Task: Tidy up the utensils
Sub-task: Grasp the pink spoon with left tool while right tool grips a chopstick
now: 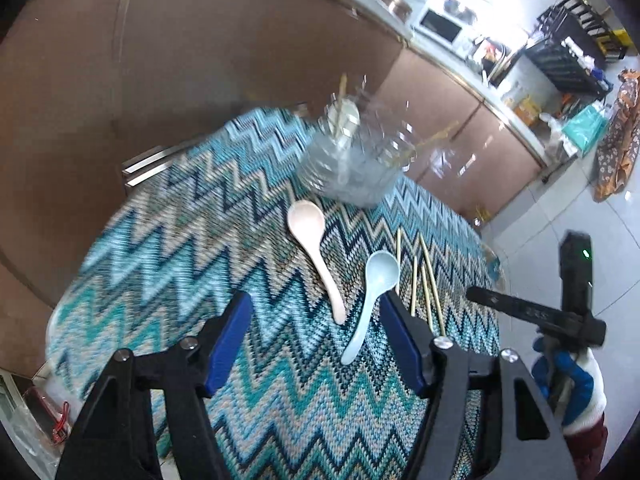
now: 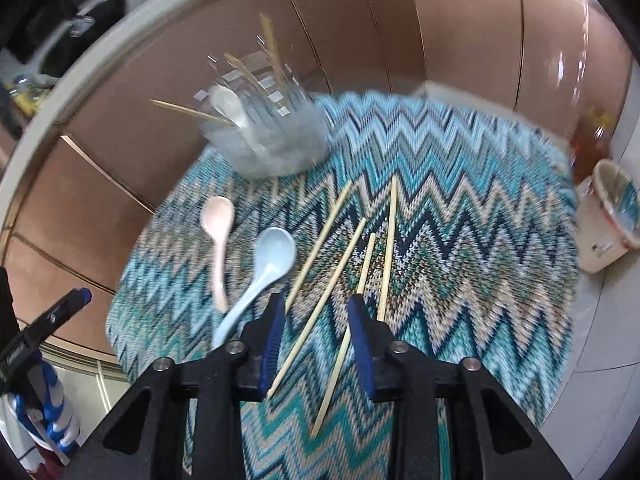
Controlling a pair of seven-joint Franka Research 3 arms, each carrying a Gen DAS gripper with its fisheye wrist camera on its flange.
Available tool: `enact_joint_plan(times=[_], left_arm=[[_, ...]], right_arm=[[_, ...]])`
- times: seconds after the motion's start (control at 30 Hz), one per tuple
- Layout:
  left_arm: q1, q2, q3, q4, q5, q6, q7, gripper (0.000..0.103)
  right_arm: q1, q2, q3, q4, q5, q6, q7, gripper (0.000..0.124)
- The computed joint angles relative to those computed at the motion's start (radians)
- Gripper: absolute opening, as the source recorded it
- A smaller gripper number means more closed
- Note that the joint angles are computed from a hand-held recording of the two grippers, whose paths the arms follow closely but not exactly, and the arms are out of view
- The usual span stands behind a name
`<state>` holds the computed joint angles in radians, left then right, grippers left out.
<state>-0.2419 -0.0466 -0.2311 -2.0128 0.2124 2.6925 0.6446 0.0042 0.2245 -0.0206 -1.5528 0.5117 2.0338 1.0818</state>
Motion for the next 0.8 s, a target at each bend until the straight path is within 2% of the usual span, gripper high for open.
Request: enact_joint_plan(times=[0.23, 0.47, 0.8], left_arm=[[0.019, 0.16, 0.011, 0.14, -0.106, -0.051, 0.109, 0.055], [0.055, 0.281, 0.005, 0.254, -0.185, -0.091, 0.194, 0.046], [0.106, 0.39, -0.018, 0.333, -0.279, -0.011, 0.289, 0.035]], right_arm=[[0.001, 0.184, 0.008, 0.216, -0.068, -0.092, 0.071, 0.027], [-0.003, 0.28, 0.022, 0.321, -0.104, -0.142, 0.094, 0.023], [-0.012, 0.336, 0.031, 0.368, -0.11, -0.164, 0.106, 0.017]])
